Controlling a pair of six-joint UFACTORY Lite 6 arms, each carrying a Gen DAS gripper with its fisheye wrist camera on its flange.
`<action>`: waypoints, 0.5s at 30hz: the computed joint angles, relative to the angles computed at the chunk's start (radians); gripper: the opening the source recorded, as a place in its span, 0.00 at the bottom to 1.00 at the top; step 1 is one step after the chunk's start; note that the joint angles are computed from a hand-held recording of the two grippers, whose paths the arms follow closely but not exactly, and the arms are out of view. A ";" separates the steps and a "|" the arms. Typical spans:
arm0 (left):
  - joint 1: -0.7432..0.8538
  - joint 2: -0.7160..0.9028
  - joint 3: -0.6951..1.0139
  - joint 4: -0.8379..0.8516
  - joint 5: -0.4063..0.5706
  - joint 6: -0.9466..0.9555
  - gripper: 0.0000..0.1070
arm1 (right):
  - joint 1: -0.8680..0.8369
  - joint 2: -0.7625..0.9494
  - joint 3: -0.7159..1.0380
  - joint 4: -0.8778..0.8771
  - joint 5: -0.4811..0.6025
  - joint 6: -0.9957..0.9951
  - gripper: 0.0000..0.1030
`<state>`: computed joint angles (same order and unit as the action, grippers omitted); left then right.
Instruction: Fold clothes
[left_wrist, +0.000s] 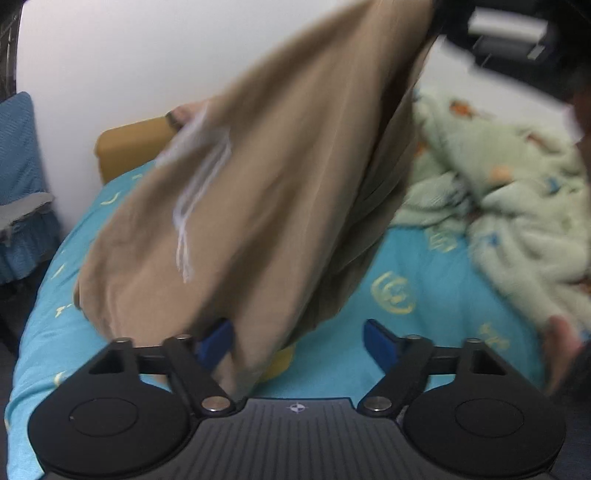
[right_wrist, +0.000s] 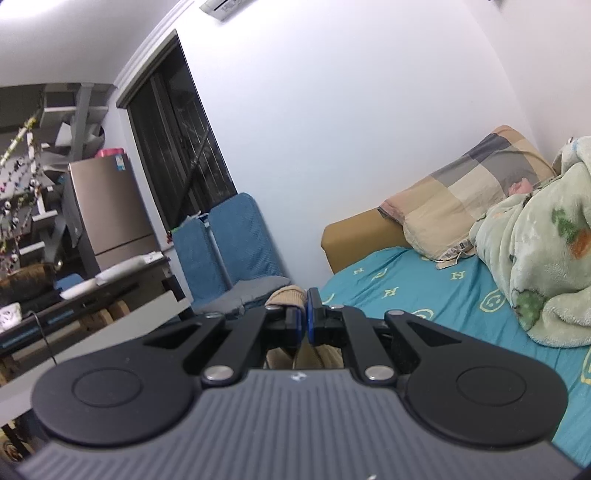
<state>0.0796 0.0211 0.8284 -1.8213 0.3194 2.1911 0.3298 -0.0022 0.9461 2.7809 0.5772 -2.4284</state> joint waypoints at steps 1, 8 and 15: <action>-0.021 0.035 0.021 -0.066 -0.031 0.056 0.35 | -0.014 0.001 -0.005 -0.019 0.012 0.015 0.06; 0.144 -0.018 0.014 -0.173 0.088 -0.095 0.02 | -0.101 0.091 0.040 -0.137 -0.009 0.214 0.07; 0.462 -0.066 0.057 -0.110 0.409 -0.344 0.02 | -0.073 0.184 0.121 -0.307 -0.141 0.398 0.08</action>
